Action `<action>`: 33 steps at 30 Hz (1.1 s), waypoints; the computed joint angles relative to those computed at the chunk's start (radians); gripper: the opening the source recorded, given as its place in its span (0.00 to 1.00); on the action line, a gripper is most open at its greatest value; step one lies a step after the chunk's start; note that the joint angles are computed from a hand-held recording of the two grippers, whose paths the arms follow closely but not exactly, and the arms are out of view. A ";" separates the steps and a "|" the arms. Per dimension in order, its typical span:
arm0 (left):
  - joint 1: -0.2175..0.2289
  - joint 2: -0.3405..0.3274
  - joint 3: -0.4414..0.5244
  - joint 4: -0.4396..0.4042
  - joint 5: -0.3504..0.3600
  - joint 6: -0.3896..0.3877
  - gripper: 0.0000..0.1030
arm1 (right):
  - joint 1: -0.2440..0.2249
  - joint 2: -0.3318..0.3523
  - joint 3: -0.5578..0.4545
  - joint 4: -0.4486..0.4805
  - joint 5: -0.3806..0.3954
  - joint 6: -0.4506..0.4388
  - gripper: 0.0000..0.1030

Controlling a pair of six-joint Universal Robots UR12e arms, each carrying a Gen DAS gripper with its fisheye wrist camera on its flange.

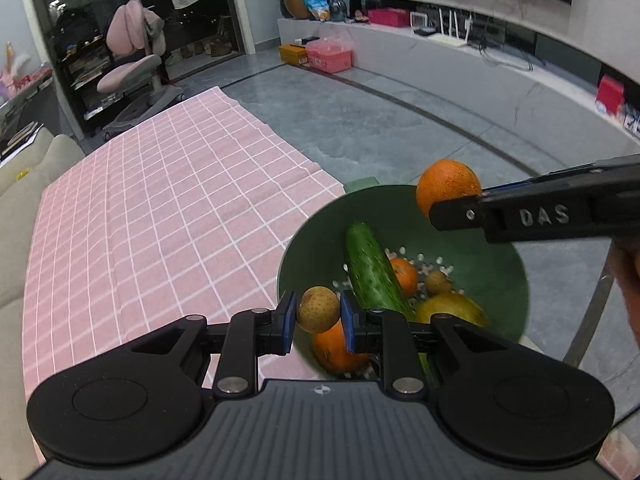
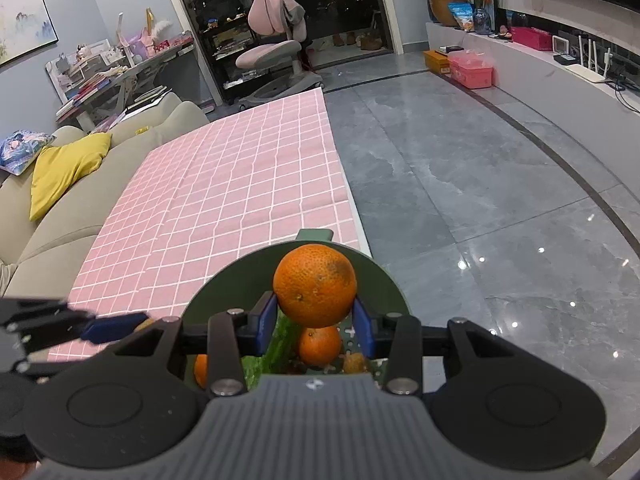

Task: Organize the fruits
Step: 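Carry the kiwi and orange into the green colander and release both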

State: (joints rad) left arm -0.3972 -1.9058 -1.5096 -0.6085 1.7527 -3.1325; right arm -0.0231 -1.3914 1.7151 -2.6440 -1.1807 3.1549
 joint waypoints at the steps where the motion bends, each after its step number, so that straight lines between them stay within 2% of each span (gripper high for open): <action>1: -0.001 -0.009 0.010 -0.008 0.004 0.009 0.25 | 0.002 0.004 -0.004 0.000 -0.002 0.001 0.37; 6: -0.003 -0.048 0.054 -0.042 0.014 0.041 0.25 | 0.011 0.022 -0.026 0.029 -0.017 0.003 0.37; 12: -0.001 -0.071 0.079 -0.069 0.005 0.025 0.25 | 0.026 0.046 -0.050 0.069 -0.042 0.000 0.37; 25: 0.003 -0.084 0.092 -0.092 -0.007 0.010 0.25 | 0.041 0.068 -0.072 0.111 -0.094 -0.024 0.37; 33: 0.000 -0.085 0.099 -0.101 0.008 -0.005 0.30 | 0.041 0.065 -0.066 0.085 -0.095 -0.015 0.37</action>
State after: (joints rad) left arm -0.3973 -1.9906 -1.4106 -0.7091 1.7603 -3.1377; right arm 0.0176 -1.3269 1.6493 -2.5593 -1.2758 3.1394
